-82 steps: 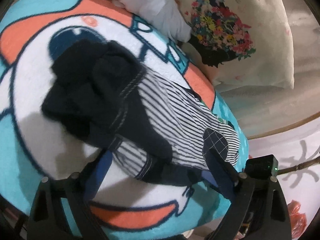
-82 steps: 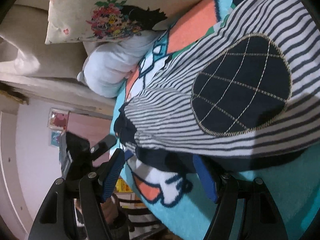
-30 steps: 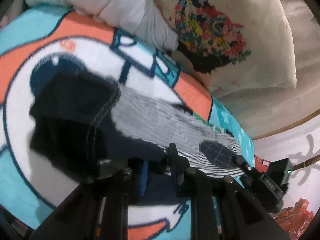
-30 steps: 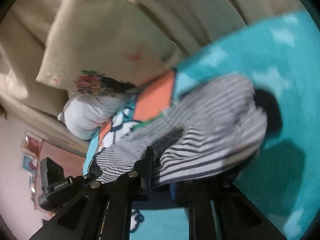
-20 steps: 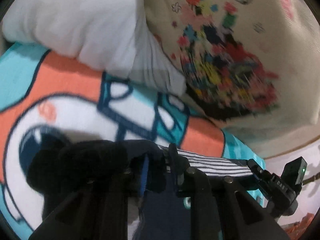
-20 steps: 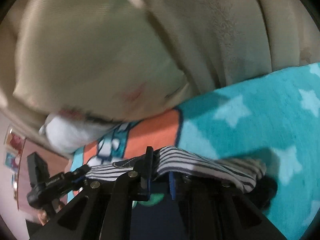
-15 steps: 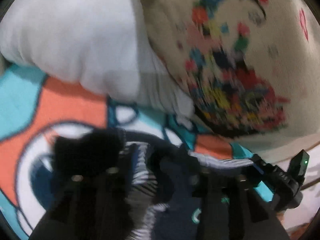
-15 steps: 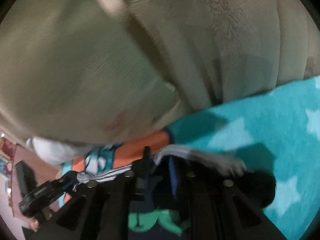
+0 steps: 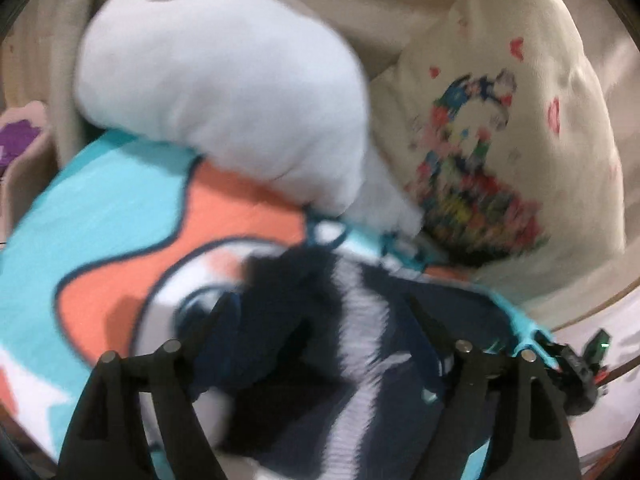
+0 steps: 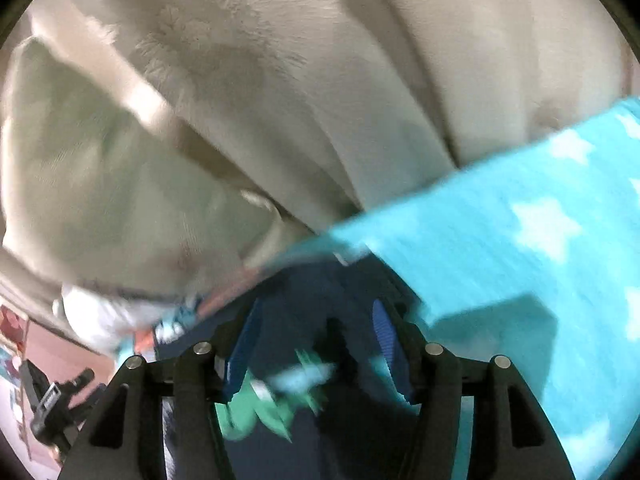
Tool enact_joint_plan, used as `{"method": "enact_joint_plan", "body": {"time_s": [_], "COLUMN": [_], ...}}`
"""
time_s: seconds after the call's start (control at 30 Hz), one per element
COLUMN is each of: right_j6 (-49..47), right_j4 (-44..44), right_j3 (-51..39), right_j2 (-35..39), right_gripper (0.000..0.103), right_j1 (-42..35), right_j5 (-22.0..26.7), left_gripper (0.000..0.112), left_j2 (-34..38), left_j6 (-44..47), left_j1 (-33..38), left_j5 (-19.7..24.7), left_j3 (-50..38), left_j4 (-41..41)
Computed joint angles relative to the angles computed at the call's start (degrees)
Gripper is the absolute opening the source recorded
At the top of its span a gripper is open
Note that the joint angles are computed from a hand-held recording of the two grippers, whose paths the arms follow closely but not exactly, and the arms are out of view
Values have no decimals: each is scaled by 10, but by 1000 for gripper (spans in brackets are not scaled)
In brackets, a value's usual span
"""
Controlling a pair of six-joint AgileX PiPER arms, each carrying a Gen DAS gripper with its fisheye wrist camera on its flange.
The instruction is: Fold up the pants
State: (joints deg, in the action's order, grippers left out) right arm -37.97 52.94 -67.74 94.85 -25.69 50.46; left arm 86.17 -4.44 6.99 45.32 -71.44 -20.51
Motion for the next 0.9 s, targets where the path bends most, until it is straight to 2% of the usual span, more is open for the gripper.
{"method": "enact_joint_plan", "body": {"time_s": [0.1, 0.2, 0.33, 0.4, 0.53, 0.57, 0.6, 0.63, 0.67, 0.77, 0.9], "right_j6": [-70, -126, -114, -114, -137, -144, -144, -135, -128, -139, -159], "right_j4": [29, 51, 40, 41, 68, 73, 69, 60, 57, 68, 80], "right_j3": [72, 121, 132, 133, 153, 158, 159, 151, 142, 164, 189], "right_j2": [-37, -58, -55, -52, -54, -56, -59, -50, -37, -57, -100], "right_gripper": [65, 69, 70, 70, 70, 69, 64, 34, 24, 21, 20], "right_j1": [-55, -98, -91, -78, -28, -18, -8, -4, -9, -25, -84], "right_j5": [18, 26, 21, 12, -48, -59, -64, -47, -15, -6, 43], "left_gripper": [80, 80, 80, 82, 83, 79, 61, 50, 28, 21, 21], "left_j2": [-44, -58, -42, -53, -45, -38, -36, -36, -36, -45, -81], "left_j6": [-27, -27, 30, -10, -55, -68, -100, -124, -126, -109, -76], "left_j1": [4, 2, 5, -25, -75, -87, -109, -124, -133, -124, -102], "left_j5": [-22, -44, -39, -58, -84, -91, -96, -92, -81, -69, -43], "left_j3": [74, 129, 163, 176, 179, 179, 179, 176, 170, 163, 173], "left_j4": [62, 83, 41, 88, 132, 144, 178, 210, 218, 177, 138]}}
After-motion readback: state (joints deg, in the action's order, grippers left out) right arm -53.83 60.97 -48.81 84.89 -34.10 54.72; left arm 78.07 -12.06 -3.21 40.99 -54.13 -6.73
